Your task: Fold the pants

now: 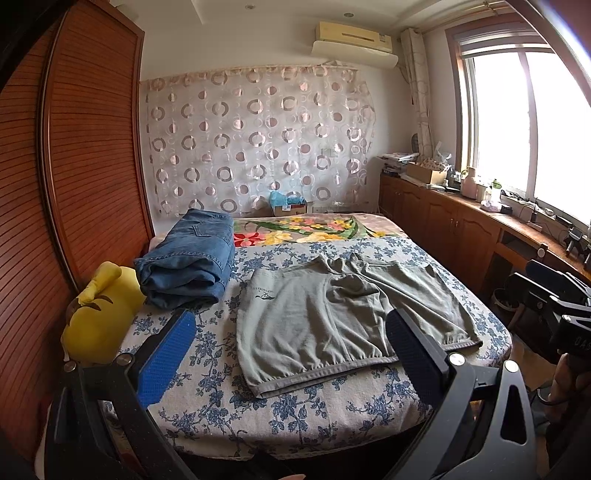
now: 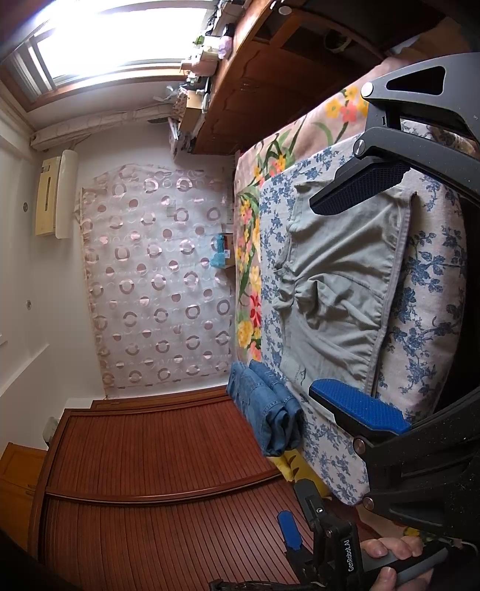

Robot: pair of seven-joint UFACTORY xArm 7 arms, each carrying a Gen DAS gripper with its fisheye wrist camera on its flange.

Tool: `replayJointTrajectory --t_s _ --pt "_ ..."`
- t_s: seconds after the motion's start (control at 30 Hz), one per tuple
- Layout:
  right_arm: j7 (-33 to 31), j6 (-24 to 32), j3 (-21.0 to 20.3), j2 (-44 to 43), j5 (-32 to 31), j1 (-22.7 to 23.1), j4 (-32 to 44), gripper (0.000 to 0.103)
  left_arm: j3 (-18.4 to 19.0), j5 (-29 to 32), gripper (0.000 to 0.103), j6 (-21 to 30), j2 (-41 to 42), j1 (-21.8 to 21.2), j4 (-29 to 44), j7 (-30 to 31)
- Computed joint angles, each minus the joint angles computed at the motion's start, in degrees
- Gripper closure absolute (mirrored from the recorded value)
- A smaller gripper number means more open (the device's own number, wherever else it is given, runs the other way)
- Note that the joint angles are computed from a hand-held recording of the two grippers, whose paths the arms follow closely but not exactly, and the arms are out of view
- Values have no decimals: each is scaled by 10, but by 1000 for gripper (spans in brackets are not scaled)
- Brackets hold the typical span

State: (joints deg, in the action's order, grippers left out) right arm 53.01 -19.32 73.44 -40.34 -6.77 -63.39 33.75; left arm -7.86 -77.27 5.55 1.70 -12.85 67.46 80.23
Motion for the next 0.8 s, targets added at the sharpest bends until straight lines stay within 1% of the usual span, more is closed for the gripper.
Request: replayJointTrajectory --t_s 0.8 --pt "3 -2 3 -4 1 -2 0 12 0 -8 0 -1 0 -1 0 9"
